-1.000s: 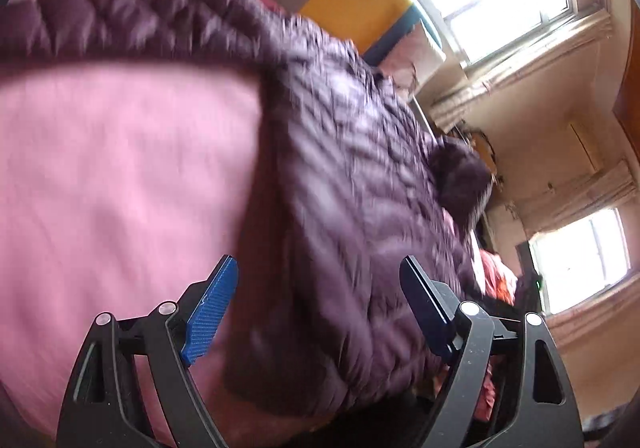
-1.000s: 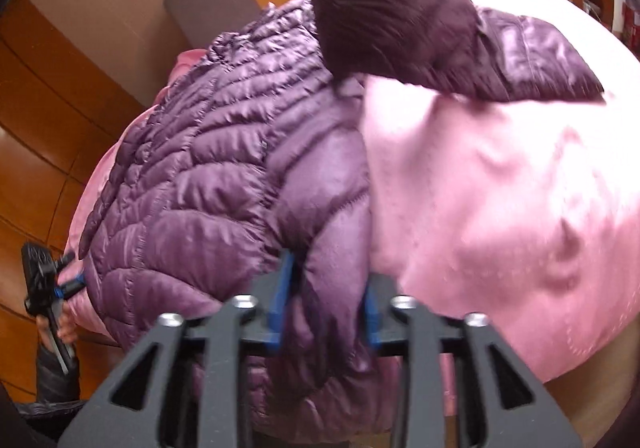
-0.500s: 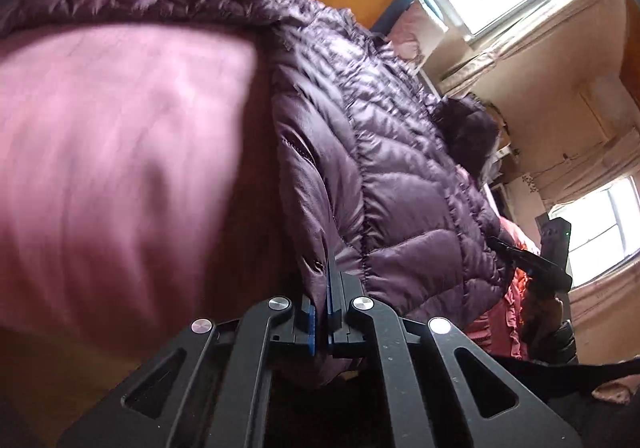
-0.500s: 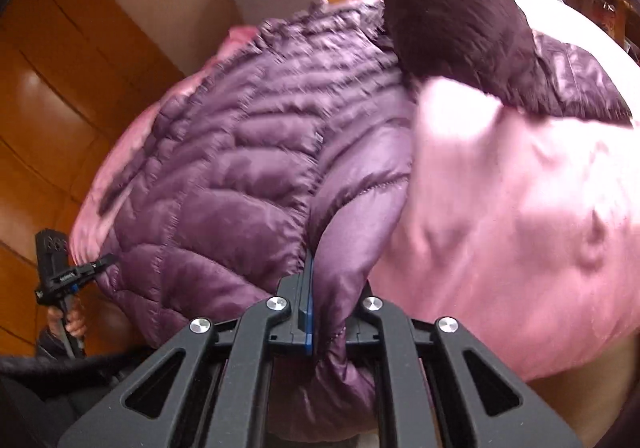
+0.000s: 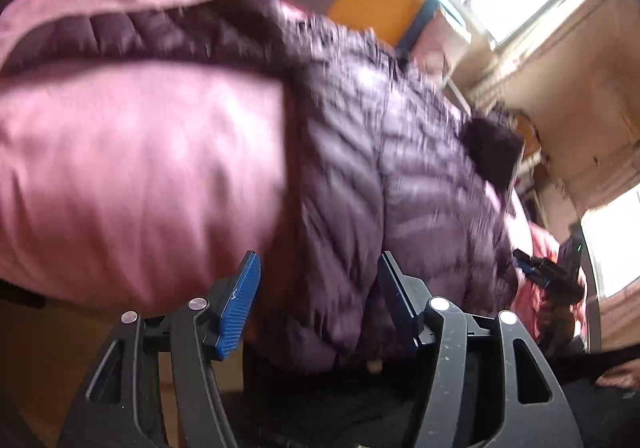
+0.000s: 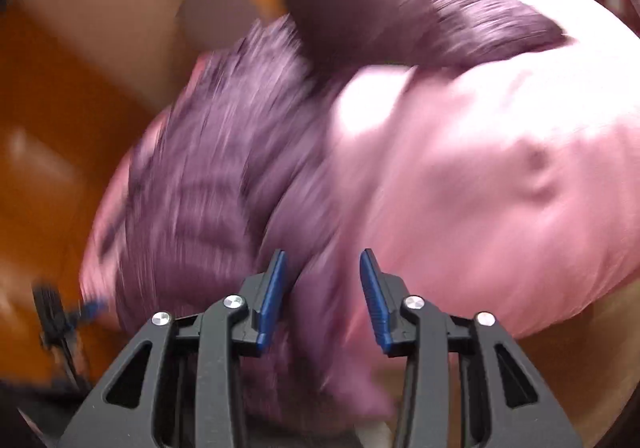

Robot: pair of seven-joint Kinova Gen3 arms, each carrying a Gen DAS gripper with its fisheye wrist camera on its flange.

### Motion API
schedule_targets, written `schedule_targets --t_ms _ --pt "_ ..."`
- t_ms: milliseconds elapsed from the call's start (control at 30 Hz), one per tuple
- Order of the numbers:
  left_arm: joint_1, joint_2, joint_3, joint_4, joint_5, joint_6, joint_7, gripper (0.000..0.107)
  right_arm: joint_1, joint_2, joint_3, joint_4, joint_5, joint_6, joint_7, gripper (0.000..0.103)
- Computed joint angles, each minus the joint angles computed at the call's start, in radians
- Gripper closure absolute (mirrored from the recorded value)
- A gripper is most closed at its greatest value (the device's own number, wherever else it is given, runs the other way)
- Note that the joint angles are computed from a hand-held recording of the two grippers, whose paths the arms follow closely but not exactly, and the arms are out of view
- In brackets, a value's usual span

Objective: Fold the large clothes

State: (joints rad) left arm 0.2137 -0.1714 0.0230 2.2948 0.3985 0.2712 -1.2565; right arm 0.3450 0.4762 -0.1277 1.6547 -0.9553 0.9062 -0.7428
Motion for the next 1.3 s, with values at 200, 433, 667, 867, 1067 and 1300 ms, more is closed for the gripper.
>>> schedule_targets --t_ms 200,433,667,867,1067,1300 --pt "-0.095 0.081 0.107 -0.073 -0.24 -0.073 0.244 0.038 -0.099 0.14 0.25 -0.157 -0.234 -0.061 -0.237 0.065" --pt "0.229 0.255 -0.105 -0.217 -0.525 -0.088 0.524 0.038 -0.283 0.318 0.561 -0.414 -0.325 -0.044 -0.522 0.065" --pt "0.216 0.408 -0.022 -0.378 -0.767 0.01 0.681 0.038 -0.309 0.292 0.5 -0.516 -0.07 -0.145 -0.647 0.099" --pt "0.118 0.49 0.102 -0.433 -0.794 0.086 0.715 0.038 -0.393 0.158 0.611 -0.299 0.172 -0.345 -0.715 0.1" --pt "0.234 0.515 -0.025 -0.467 -0.702 0.129 0.632 0.038 -0.301 0.201 0.503 -0.3 0.416 -0.381 -0.89 0.101" --pt "0.238 0.489 -0.061 -0.432 -0.608 0.1 0.563 0.038 -0.285 0.196 0.426 -0.38 0.697 -0.309 -1.148 0.101"
